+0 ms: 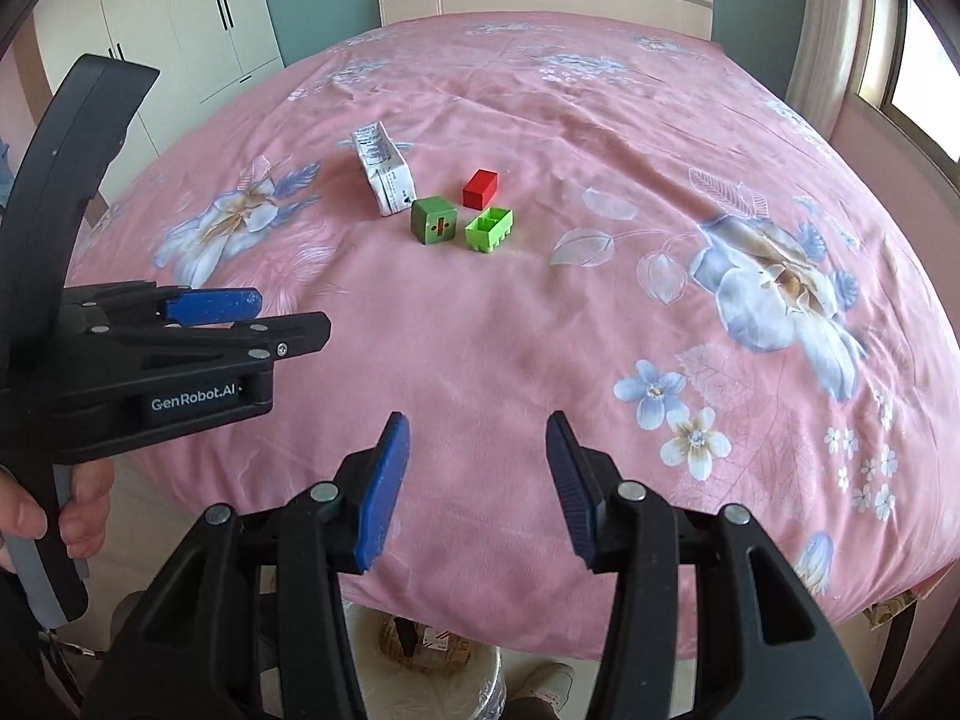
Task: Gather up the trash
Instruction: 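Move both open tools back toward the blocks on the bed, then grasp dark green block with left tool while right tool grasps lime green block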
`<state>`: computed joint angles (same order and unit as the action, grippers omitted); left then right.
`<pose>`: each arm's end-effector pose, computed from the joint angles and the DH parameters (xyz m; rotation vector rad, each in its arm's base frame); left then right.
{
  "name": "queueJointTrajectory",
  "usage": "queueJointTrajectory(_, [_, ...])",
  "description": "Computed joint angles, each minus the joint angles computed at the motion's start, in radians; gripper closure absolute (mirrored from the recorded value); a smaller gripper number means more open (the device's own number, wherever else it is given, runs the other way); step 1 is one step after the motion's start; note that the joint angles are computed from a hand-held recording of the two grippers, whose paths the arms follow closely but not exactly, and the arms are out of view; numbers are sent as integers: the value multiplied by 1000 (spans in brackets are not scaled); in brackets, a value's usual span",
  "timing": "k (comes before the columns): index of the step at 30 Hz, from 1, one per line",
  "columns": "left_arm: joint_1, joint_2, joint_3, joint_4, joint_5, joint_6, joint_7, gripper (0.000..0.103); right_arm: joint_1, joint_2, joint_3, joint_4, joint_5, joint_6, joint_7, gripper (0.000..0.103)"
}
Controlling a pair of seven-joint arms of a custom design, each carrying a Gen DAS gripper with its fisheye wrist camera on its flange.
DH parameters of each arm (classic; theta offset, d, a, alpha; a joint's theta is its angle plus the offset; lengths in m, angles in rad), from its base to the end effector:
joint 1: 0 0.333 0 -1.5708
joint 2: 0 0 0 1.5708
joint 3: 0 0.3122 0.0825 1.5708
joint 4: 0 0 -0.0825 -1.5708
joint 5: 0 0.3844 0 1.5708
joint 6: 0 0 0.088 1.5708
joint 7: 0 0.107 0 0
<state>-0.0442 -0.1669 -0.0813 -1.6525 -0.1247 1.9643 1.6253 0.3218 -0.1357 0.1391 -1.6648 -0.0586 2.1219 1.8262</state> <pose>0.5273 -0.0793 0.7151 -1.8342 2.1592 -0.6145 0.4940 0.2495 0.7117 -2.0362 1.6221 -0.4216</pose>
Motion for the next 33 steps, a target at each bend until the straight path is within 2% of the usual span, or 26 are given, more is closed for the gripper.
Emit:
queueJointTrajectory(9, [17,201,-27,132,7,75,-31,46,18,216,-33,160,13,58,-56,54])
queueJointTrajectory(17, [39,328,-54,216,5,168,8,46,56,422,-75,373,8,32,-67,54])
queueJointTrajectory(21, [43,388,-64,273,23,177,10,46,67,508,-96,469,18,32,-61,54])
queueJointTrajectory(24, [52,426,-73,311,9,184,12,53,70,569,-109,545,29,32,-51,54])
queueJointTrajectory(27, [61,459,-82,350,-8,179,18,68,69,624,-116,624,52,11,-34,54])
queueJointTrajectory(29, [67,479,-86,376,-17,171,17,71,75,649,-129,658,45,4,-14,61])
queueJointTrajectory(32, [73,488,-90,389,-23,171,17,71,66,661,-133,675,60,1,7,80])
queueJointTrajectory(33, [75,485,-90,383,-26,177,16,71,55,657,-126,666,83,7,2,80])
